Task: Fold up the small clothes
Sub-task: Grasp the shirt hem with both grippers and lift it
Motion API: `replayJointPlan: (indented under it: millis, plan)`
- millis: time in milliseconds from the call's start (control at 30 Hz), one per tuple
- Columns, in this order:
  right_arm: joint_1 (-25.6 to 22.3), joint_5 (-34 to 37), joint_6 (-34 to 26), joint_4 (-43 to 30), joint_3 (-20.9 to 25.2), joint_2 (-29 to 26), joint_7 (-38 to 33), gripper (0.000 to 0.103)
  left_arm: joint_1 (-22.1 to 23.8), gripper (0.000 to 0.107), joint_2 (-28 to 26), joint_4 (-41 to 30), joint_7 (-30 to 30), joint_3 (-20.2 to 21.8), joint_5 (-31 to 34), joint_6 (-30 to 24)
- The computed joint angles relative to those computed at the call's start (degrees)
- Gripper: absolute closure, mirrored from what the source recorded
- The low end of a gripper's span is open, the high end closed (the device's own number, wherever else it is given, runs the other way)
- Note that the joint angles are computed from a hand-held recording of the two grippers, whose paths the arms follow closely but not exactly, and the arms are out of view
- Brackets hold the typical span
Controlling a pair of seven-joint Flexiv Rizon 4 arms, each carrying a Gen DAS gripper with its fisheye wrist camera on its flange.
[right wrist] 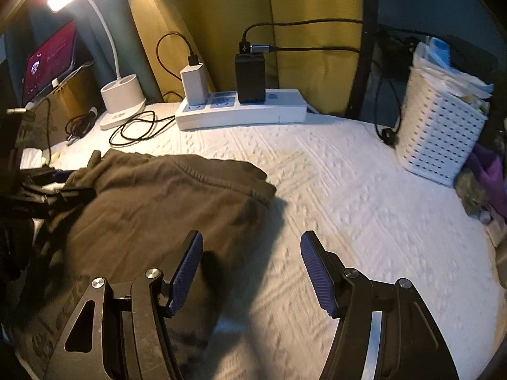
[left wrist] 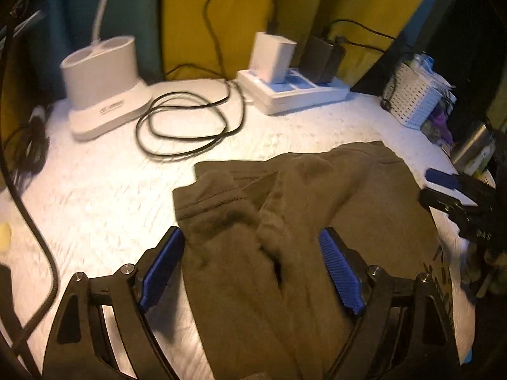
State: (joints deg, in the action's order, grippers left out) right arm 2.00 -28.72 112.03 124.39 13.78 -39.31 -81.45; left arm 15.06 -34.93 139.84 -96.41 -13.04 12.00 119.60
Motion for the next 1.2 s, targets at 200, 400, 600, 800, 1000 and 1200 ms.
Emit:
replayJointPlan:
  millis: [200, 400, 600, 800, 1000, 1200]
  plan:
    - [-8.53, -6.93, -5.08, -4.63, 9.11, -5.38, 2.17, 0.037, -4.28, 0.020, -2.23, -2.78, 4.98, 1.61, 1.01, 0.77]
    - [-13.58, -9.71, -8.53, -7.65, 16.33, -9.28, 0.80, 0.037, -3.16, 0.032, -3.29, -4.15, 7.64, -0.60, 1.81, 0.28]
    - [-16.85, -9.08, -12.20, -9.57, 22.69, -12.16, -3.63, 0.079, -0.84, 0.079, -4.64, -5.22, 8.95, -3.98, 3.97, -0.05]
    - [-14.03, -6.14, -8.67, -7.20, 20.19, -9.31, -5.44, 0.089, -1.85, 0.084, -3.29, -3.57, 8.45, -3.15, 3.23, 1.96]
    - [-11.98, -6.72, -2.32, -2.81, 16.78, -4.50, -3.55, 0.091, -4.83, 0.084, -0.64, -1.17, 6.76, -0.37, 2.74, 6.56]
    - [-10.48, -9.03, 3.44, 1.68, 12.97, 0.29, -0.75, 0.091, -10.24, 0.084, 3.56, 1.69, 6.57, 3.52, 0.71, 9.22]
